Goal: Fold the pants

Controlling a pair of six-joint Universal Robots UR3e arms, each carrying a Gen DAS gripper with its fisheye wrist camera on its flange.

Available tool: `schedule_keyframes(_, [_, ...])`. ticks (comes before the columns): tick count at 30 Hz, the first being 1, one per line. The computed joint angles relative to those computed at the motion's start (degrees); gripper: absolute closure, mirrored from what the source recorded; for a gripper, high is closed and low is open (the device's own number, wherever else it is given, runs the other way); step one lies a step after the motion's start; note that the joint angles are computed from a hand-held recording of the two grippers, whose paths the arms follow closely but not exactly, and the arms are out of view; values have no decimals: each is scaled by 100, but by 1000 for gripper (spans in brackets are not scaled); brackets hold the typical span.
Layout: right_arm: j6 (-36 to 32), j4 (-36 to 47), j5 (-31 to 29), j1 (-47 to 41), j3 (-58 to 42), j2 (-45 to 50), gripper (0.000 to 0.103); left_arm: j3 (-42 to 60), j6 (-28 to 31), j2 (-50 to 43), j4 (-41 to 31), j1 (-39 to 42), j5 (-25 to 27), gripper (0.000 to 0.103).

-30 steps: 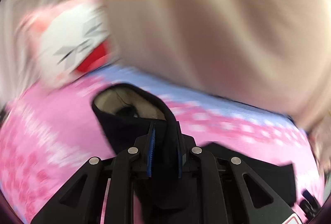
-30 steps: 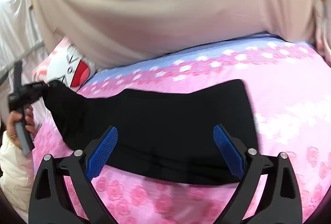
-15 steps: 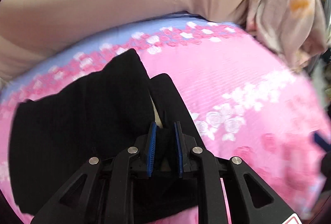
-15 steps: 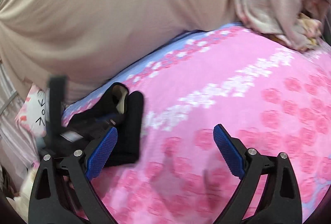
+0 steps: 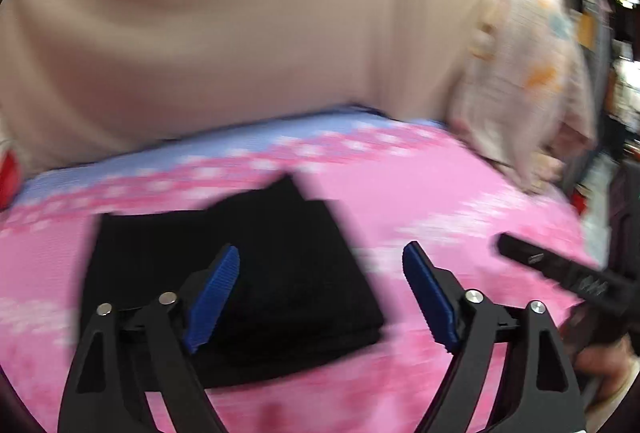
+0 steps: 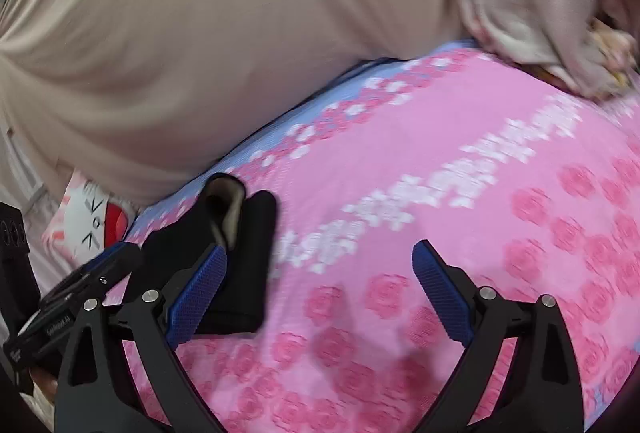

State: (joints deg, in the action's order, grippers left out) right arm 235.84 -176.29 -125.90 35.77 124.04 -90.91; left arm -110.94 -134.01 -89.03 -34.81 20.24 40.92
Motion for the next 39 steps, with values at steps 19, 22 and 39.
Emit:
schedule_keyframes(19, [-1379, 2005, 1957, -763, -4838, 3332, 74, 2365, -832, -2711, 1064, 1359, 1955, 18])
schedule_keyframes(22, [-1310, 2160, 1567, -598, -4685, 2894, 74, 2392, -938, -2674, 1044, 1436, 1889, 17])
schedule_keyframes(39, [-1955, 2664, 937, -132, -5483, 2846, 67, 2989, -1278, -2874, 948, 672, 2006, 17])
